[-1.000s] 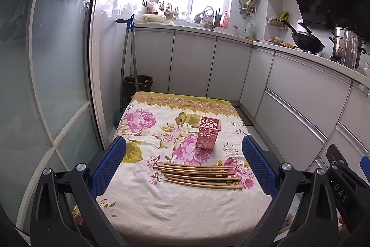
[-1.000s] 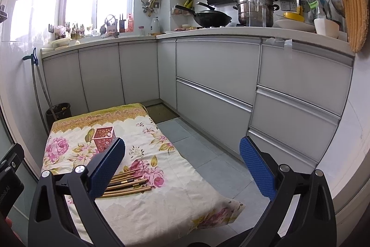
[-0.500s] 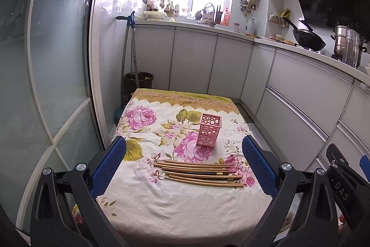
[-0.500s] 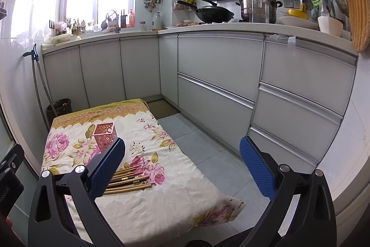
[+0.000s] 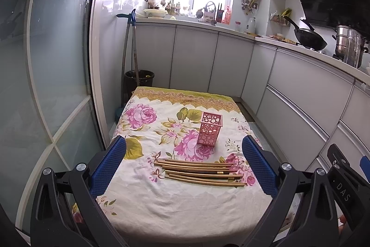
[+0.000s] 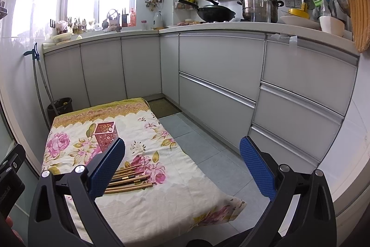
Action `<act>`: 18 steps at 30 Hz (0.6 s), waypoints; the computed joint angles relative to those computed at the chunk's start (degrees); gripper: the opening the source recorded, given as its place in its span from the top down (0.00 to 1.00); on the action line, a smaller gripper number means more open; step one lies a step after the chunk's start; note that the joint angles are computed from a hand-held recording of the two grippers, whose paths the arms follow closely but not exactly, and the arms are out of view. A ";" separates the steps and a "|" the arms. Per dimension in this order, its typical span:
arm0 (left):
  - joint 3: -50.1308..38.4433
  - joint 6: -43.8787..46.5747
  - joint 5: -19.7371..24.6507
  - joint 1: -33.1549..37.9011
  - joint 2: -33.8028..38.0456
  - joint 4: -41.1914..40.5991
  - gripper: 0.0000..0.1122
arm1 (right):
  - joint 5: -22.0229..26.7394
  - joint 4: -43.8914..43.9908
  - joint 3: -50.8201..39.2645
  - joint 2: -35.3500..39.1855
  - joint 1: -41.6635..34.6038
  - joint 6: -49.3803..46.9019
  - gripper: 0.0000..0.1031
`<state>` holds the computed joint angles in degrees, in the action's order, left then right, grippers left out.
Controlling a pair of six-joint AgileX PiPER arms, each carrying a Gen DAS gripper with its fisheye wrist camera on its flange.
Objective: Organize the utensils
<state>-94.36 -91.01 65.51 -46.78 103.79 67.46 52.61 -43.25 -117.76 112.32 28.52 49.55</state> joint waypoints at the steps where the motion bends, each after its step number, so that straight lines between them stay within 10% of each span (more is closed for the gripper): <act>1: -0.01 0.01 -0.13 0.04 0.02 0.00 0.15 | -0.02 0.06 0.00 0.00 -0.02 0.04 0.06; 18: -2.14 3.20 -1.31 1.89 3.06 0.93 0.15 | 0.15 4.48 -2.78 2.76 -2.20 -2.85 0.06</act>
<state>-96.50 -87.81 64.20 -44.89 106.85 68.39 52.76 -38.77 -120.53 115.08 26.32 46.71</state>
